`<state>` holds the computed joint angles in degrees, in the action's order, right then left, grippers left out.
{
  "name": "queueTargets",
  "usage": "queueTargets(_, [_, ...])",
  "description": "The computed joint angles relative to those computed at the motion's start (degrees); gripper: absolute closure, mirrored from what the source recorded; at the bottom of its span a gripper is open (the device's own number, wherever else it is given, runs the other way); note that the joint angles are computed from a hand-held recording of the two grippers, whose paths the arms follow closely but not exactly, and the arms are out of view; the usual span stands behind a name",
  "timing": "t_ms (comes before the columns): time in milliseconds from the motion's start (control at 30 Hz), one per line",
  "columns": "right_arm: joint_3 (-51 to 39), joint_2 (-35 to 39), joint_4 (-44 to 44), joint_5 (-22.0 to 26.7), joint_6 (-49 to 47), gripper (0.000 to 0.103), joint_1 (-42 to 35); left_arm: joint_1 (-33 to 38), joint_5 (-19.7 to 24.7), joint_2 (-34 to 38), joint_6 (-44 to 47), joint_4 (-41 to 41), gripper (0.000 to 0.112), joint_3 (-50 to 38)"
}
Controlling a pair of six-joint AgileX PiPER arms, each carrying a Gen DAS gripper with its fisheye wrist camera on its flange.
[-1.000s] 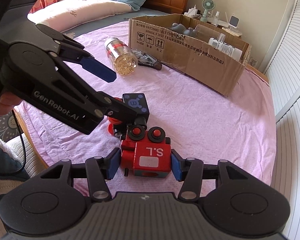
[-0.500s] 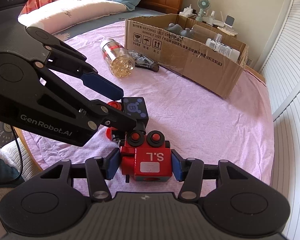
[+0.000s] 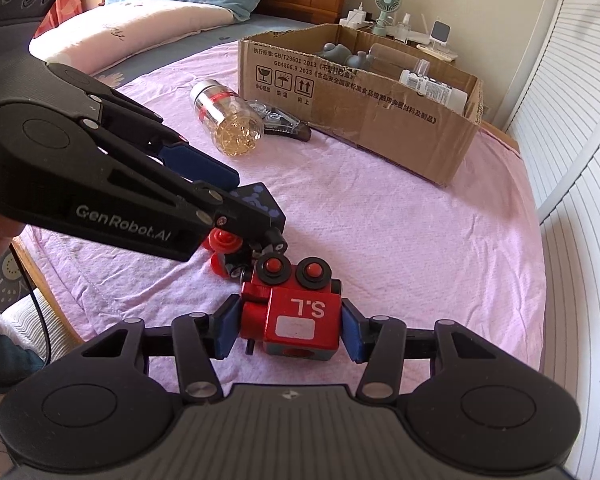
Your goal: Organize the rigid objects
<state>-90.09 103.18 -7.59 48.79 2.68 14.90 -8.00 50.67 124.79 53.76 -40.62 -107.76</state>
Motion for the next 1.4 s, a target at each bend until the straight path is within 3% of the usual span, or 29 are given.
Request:
queueTargets(367, [-1.2, 0.2, -2.6, 2.9, 3.8, 0.047, 1.2, -0.2, -1.7, -1.6, 3.3, -1.0, 0.074, 2.8])
queueTargets(500, [-2.4, 0.8, -3.1, 4.2, 3.9, 0.047, 1.5, 1.3, 1.7, -1.1, 5.1, -3.1, 0.072, 1.6])
queueTargets(600, [-3.6, 1.4, -3.7, 5.3, 3.9, 0.047, 1.8, 2.4, 2.8, -1.0, 5.8, -3.2, 0.057, 1.5])
queueTargets(733, [-4.8, 2.3, -3.8, 5.8, 3.6, 0.047, 2.0, 3.9, 3.4, -1.8, 7.5, -3.8, 0.053, 2.2])
queueTargets(800, [-5.2, 2.6, -3.4, 5.7, 2.9, 0.047, 1.9, 4.3, 2.5, -2.2, 8.8, -4.5, 0.035, 3.0])
queueTargets(867, [-5.4, 2.8, -3.1, 5.5, 2.1, 0.047, 1.8, 5.1, 1.1, -2.7, 12.2, -7.0, 0.029, 4.9])
queueTargets(1033, [-4.3, 2.4, 0.6, 3.5, -1.7, 0.046, 0.0, 8.4, 9.8, 1.8, 11.9, -10.4, 0.02, -0.6])
queueTargets(1233, [-2.1, 1.7, 3.8, 1.0, -2.6, 0.032, -2.0, 10.1, 9.4, 0.8, 13.1, -12.3, 0.02, 1.0])
queueTargets(1400, [-1.6, 2.1, 8.2, 1.2, -6.7, 0.009, -2.7, 9.5, 7.0, -0.8, 19.1, -10.0, 0.016, 3.5])
